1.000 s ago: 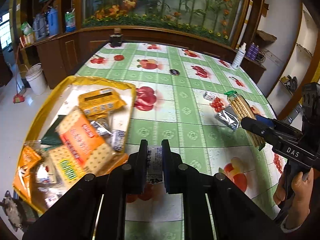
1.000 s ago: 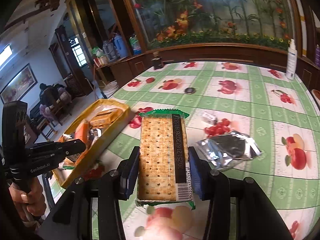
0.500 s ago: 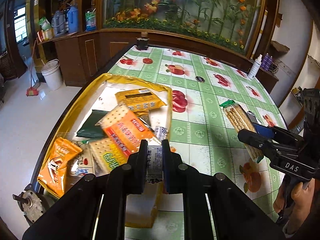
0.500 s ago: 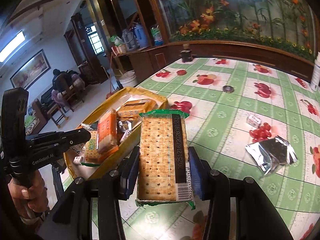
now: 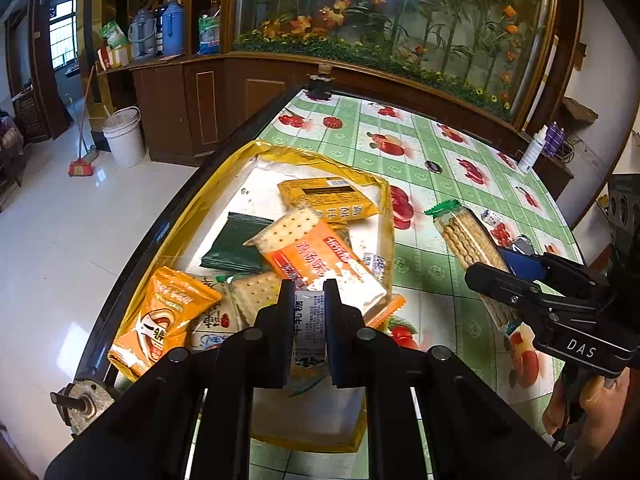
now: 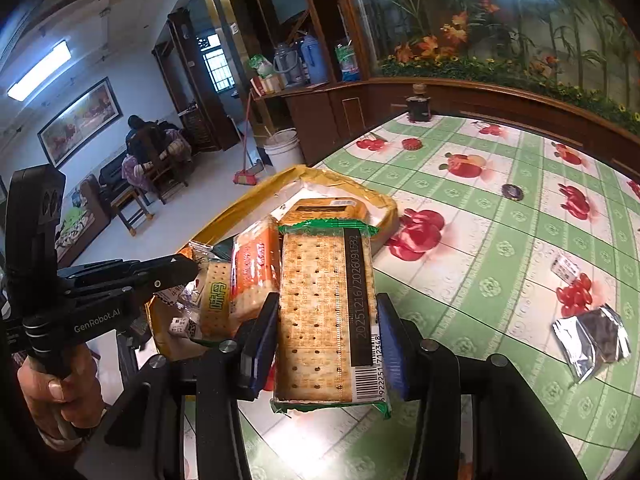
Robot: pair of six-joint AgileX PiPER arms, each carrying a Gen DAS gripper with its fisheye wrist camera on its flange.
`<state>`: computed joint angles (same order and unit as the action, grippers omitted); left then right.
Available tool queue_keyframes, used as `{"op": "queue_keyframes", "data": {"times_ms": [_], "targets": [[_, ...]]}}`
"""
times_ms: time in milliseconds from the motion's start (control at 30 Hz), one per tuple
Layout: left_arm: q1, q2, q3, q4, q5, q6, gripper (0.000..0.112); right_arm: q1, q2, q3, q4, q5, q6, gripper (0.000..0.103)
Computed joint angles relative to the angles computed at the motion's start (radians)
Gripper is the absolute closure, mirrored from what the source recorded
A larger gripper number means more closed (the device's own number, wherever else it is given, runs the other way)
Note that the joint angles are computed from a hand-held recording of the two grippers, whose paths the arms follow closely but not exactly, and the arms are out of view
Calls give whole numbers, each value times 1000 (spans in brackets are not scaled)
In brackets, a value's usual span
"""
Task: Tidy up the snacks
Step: 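Carry the cracker pack over the yellow tray and open the right gripper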
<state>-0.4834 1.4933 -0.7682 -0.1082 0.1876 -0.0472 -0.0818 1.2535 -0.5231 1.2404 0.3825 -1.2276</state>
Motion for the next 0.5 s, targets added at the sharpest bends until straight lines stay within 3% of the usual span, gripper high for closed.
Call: {"op": "queue_keyframes", "data": {"times_ms": [500], "targets": [[112, 80, -50, -209, 9, 227, 101, 160, 213, -167, 68, -59, -25, 56]]}}
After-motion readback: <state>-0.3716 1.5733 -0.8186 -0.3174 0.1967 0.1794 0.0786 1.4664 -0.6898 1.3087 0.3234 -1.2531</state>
